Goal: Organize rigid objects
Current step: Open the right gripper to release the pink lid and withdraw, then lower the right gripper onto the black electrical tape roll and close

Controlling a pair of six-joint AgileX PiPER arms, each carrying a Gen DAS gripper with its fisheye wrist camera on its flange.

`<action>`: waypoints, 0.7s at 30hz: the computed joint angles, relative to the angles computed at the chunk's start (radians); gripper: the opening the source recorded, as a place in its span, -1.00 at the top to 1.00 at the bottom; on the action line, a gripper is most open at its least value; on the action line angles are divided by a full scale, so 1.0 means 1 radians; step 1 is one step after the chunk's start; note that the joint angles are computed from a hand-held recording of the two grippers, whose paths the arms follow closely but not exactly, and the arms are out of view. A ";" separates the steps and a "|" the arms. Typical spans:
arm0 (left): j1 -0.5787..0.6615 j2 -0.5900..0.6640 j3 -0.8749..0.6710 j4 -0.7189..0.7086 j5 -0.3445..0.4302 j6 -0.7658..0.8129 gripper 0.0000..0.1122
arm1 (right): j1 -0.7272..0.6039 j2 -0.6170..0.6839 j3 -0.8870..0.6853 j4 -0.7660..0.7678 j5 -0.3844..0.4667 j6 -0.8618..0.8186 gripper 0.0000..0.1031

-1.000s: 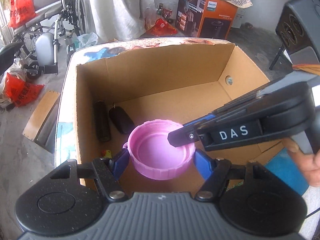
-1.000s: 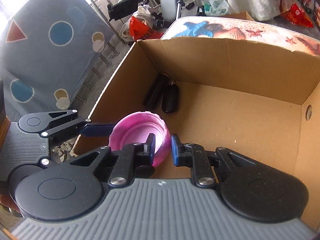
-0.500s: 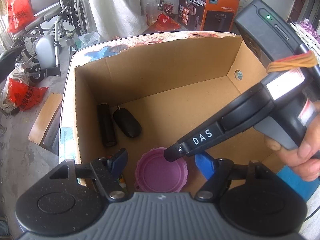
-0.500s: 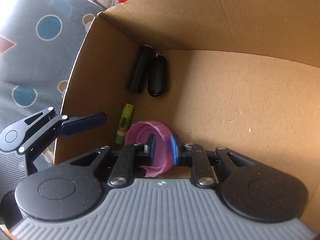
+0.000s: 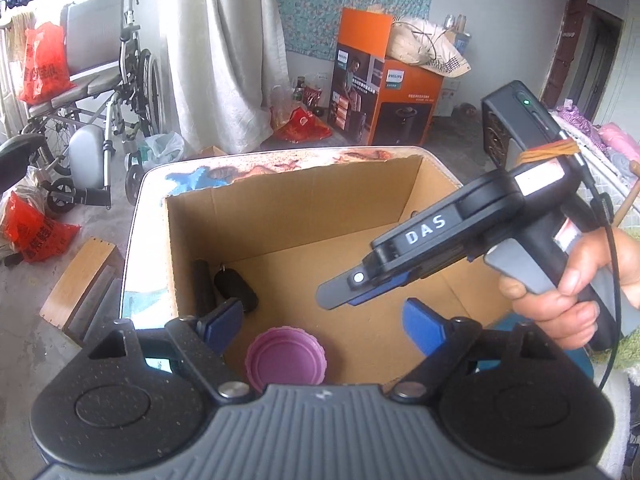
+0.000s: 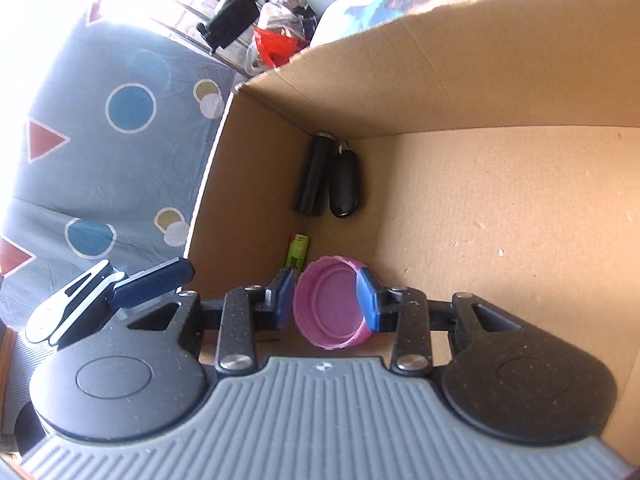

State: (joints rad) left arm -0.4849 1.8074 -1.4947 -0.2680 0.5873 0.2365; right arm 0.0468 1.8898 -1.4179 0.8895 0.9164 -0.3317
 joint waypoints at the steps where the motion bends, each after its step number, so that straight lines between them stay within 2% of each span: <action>1: 0.001 -0.032 0.040 -0.018 -0.022 0.015 -0.59 | -0.020 -0.066 0.069 0.031 -0.017 -0.041 0.29; 4: 0.000 -0.146 0.188 -0.074 -0.092 0.059 -0.61 | -0.064 -0.296 0.285 0.080 -0.091 -0.134 0.19; 7: -0.009 -0.242 0.322 -0.155 -0.141 0.129 -0.72 | -0.134 -0.547 0.484 0.105 -0.111 -0.211 0.06; 8: -0.018 -0.278 0.380 -0.178 -0.165 0.148 -0.73 | -0.151 -0.611 0.535 0.110 -0.109 -0.227 0.01; 11: -0.063 -0.337 0.504 -0.150 -0.239 0.115 -0.74 | -0.303 -0.807 0.702 0.139 -0.004 -0.308 -0.06; 13: -0.109 -0.347 0.574 -0.096 -0.281 0.057 -0.74 | -0.332 -0.897 0.797 0.123 0.003 -0.294 -0.06; 15: -0.149 -0.324 0.606 0.009 -0.293 -0.053 -0.74 | -0.212 -0.983 0.908 0.057 -0.125 -0.174 -0.07; 18: -0.209 -0.279 0.652 0.306 -0.335 -0.343 -0.74 | 0.088 -1.004 1.050 0.038 -0.400 -0.032 -0.06; 19: -0.227 -0.262 0.654 0.406 -0.332 -0.440 -0.74 | 0.188 -0.964 1.072 0.044 -0.467 -0.008 -0.06; 21: -0.256 -0.234 0.672 0.574 -0.335 -0.606 -0.74 | 0.387 -0.885 1.082 -0.062 -0.663 0.155 -0.06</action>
